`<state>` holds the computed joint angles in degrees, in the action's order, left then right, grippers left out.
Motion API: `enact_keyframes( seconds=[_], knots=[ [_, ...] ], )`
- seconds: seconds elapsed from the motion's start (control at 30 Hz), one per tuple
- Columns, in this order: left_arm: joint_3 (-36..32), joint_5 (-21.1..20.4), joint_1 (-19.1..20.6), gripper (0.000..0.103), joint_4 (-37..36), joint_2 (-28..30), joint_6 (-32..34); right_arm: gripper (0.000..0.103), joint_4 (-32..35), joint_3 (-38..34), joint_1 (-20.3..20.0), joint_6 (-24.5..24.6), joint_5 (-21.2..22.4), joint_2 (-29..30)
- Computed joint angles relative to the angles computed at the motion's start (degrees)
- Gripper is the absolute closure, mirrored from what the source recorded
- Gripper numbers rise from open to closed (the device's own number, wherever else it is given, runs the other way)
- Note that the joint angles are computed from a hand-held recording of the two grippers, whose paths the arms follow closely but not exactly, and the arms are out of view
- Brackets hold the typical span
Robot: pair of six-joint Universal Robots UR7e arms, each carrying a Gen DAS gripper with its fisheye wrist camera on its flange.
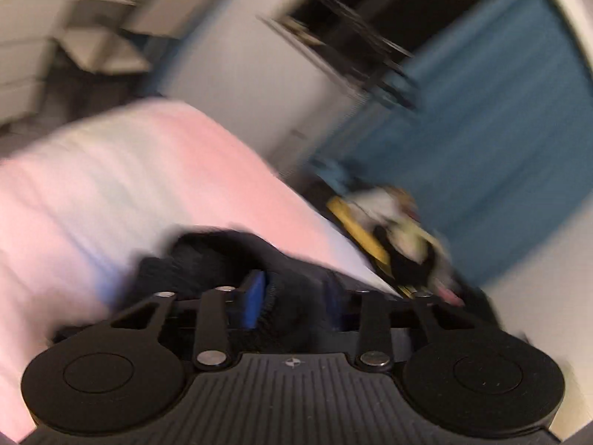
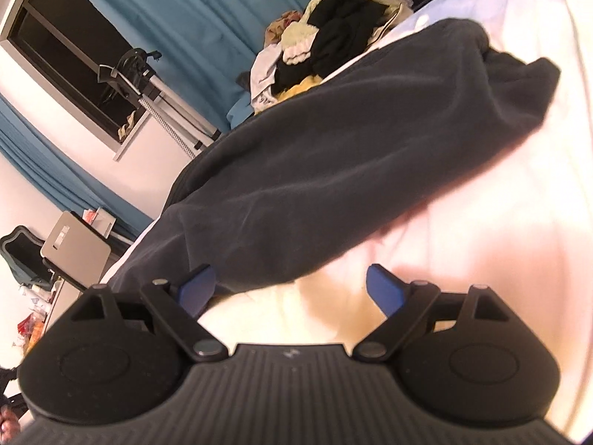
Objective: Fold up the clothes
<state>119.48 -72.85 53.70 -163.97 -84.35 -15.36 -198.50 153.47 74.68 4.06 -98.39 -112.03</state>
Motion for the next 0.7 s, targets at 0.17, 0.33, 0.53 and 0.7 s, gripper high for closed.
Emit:
enact_keyframes(
  seconds=[0.17, 0.33, 0.53, 0.7],
  knots=[
    [4.5, -1.7, -1.6, 0.066, 11.3, -4.1, 1.3, 0.013, 1.3, -0.6, 0.5, -0.1, 0.7, 1.0],
    [9.8, -2.6, -0.6, 0.065, 8.2, -5.4, -1.6, 0.013, 2.7, -0.3, 1.2, 0.3, 0.6, 0.0],
    [14.0, -7.6, 2.2, 0.058, -7.2, -4.7, -1.9, 0.013, 2.6, 0.0, 1.5, 1.8, 0.4, -0.8],
    [12.0, -7.9, 2.2, 0.057, -1.3, -8.0, -2.0, 0.013, 3.0, -0.3, 1.8, 2.3, 0.3, -0.2]
  ],
)
